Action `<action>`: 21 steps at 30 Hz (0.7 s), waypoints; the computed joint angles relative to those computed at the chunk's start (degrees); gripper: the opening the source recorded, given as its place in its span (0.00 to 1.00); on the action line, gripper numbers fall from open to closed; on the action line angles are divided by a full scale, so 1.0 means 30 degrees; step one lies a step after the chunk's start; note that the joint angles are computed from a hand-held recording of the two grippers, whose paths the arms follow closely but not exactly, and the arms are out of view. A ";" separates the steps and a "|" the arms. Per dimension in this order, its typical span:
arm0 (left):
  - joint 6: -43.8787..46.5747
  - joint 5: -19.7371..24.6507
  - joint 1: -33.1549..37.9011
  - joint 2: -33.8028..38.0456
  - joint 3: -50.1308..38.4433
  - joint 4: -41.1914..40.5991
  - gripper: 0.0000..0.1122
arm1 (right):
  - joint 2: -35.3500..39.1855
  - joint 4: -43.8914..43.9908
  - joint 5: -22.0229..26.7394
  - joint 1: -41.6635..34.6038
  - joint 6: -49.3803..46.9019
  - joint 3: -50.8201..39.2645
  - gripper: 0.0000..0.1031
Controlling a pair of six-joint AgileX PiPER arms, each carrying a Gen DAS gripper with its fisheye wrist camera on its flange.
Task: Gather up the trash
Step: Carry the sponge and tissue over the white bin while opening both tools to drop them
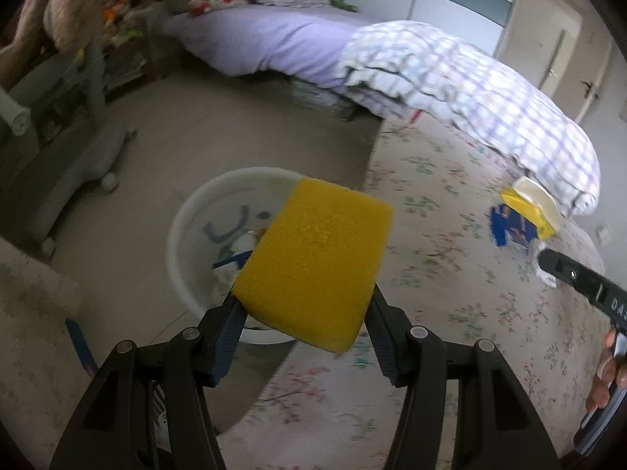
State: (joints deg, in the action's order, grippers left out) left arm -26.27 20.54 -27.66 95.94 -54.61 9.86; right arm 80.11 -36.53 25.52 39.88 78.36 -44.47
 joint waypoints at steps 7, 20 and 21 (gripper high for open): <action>0.2671 -0.0219 0.2397 0.1012 -0.0118 -0.2595 0.54 | 0.2647 0.0100 -0.0211 0.0866 -0.0259 -0.1745 0.21; 0.2268 -0.0277 0.4326 0.1466 -0.0257 -0.0994 0.78 | 0.6840 0.1024 -0.0816 0.1471 -0.1858 -0.5606 0.21; 0.1784 -0.0227 0.4470 0.1402 -0.0161 -0.0519 0.78 | 0.7136 0.1175 -0.0906 0.1435 -0.2090 -0.5895 0.21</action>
State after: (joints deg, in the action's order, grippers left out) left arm -20.92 19.85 -14.25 100.14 -55.09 8.31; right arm 101.52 -33.00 22.80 44.19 72.09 -62.15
